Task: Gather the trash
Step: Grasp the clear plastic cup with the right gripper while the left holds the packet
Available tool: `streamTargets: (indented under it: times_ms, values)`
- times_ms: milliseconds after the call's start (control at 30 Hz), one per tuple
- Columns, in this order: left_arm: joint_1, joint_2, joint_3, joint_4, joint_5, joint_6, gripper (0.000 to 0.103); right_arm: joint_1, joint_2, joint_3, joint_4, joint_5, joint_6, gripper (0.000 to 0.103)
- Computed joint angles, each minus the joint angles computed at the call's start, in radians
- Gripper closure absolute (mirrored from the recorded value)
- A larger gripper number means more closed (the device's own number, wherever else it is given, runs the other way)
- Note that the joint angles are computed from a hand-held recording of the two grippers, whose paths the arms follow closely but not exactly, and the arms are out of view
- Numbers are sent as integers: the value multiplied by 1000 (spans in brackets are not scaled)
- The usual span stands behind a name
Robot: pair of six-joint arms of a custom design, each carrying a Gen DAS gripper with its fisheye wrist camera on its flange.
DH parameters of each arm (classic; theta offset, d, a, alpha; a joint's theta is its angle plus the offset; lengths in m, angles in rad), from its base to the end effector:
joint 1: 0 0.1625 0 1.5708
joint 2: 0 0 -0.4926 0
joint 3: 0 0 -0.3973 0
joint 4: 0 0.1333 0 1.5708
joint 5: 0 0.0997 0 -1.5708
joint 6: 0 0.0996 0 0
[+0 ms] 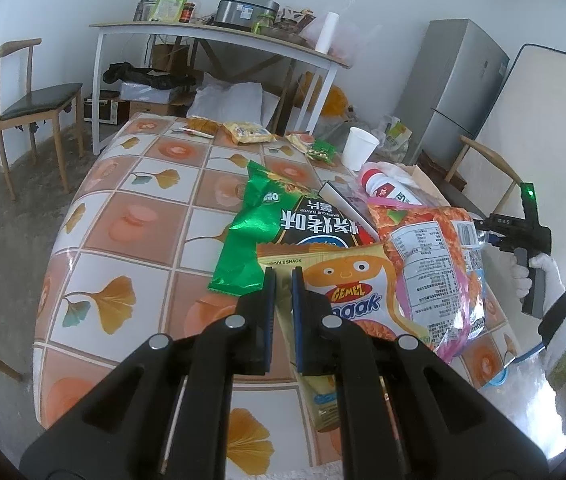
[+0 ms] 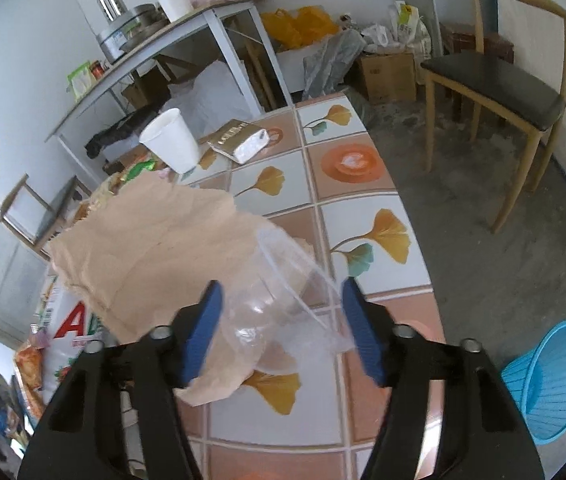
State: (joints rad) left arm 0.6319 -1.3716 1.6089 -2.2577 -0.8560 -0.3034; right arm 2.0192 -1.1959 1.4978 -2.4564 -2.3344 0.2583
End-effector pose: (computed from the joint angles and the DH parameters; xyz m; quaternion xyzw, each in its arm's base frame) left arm -0.3718 -0.5183 0.5275 0.2112 0.8919 -0.3683 0.1558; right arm 0.3540 -0.5871 0.4977 -0.0224 -0.8949 0.3740 0.2424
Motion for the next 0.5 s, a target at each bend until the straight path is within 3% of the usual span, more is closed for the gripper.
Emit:
streamTargets:
  times_ms: [133,500]
  values:
    - [-5,-1,-1,4,10,-2,96,17,-9,10,20,3,29,94]
    - [-61,-8,0,-37,39,25,96,86,-69,71,-60,-4,71,95]
